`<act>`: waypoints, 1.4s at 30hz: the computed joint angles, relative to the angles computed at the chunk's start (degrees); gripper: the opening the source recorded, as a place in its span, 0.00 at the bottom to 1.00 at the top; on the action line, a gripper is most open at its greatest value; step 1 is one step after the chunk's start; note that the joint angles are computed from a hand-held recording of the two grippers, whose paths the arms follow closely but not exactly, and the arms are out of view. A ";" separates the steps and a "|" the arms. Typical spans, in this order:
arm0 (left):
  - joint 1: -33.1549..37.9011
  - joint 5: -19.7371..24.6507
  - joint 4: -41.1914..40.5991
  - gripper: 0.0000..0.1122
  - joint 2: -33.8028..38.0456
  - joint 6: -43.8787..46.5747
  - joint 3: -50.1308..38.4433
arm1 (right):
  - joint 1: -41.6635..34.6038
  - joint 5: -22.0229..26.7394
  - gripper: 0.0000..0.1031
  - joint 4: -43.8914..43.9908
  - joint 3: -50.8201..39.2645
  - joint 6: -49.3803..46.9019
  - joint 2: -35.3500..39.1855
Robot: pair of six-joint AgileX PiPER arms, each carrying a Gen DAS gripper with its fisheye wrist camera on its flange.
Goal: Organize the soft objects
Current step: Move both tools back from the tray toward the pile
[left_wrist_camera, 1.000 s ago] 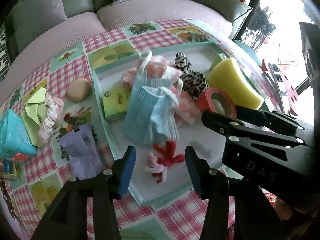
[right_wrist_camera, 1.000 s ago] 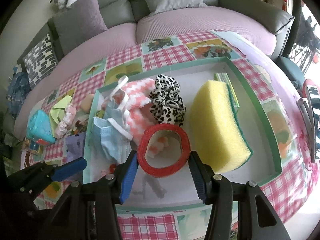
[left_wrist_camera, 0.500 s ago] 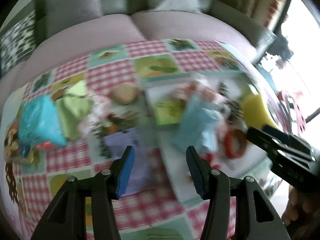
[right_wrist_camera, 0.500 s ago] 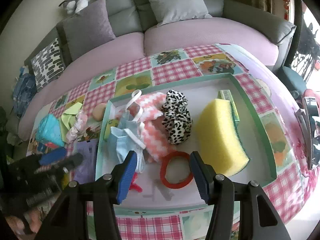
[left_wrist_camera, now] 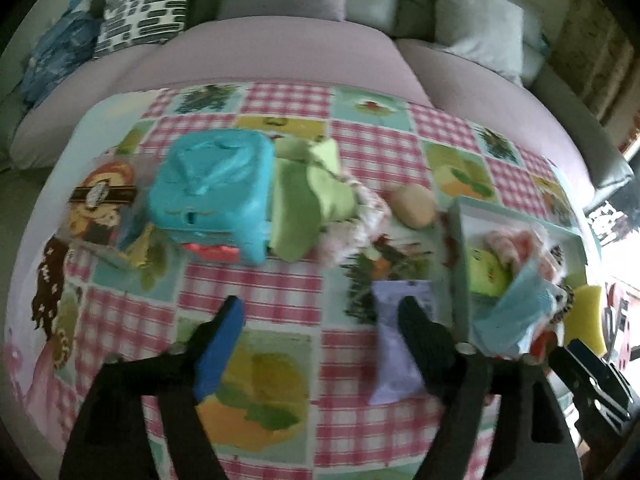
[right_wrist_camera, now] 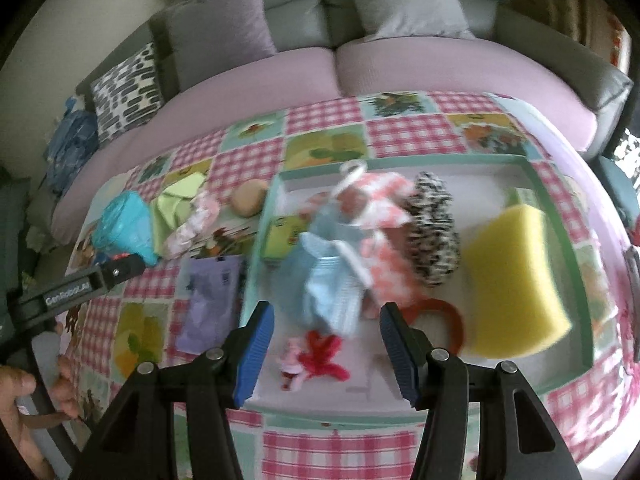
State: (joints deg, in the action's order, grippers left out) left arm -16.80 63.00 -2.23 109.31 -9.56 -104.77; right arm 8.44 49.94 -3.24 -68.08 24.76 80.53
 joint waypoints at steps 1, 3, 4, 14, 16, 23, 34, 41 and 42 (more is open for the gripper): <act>0.34 -0.36 0.55 0.75 -0.18 -0.48 0.33 | 0.63 0.02 0.62 0.00 -0.50 -0.06 0.68; 1.01 -0.68 0.92 0.76 -0.36 -1.05 0.63 | 2.06 -0.05 0.65 -0.31 -1.30 0.36 1.89; 1.44 -0.99 1.25 0.77 -0.50 -1.50 0.95 | 2.66 0.06 0.66 -0.46 -1.73 0.61 2.51; 4.77 -2.45 4.73 0.79 -1.07 -4.39 2.81 | 7.98 0.96 0.85 -3.78 -6.48 3.62 8.23; 5.41 -2.66 4.73 0.79 -1.08 -4.52 3.12 | 8.79 1.42 0.85 -4.13 -7.94 3.67 9.69; 7.17 -2.19 3.46 0.79 0.75 -3.76 2.64 | 12.15 3.84 0.86 -5.95 -14.27 3.81 15.91; 8.83 -1.60 3.67 0.79 2.92 -3.39 2.07 | 13.69 6.74 0.86 -1.67 -22.55 -0.67 24.77; 9.05 -1.27 2.71 0.79 4.77 -2.44 1.49 | 14.52 8.70 0.86 -1.97 -25.79 -1.25 27.61; 9.13 -1.14 2.59 0.79 4.98 -2.37 1.39 | 14.69 9.03 0.86 -2.12 -26.43 -1.11 28.20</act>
State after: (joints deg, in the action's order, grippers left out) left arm -7.67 61.86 0.36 114.29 -11.92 -103.37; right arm 23.13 58.97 -5.36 -94.51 23.65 108.73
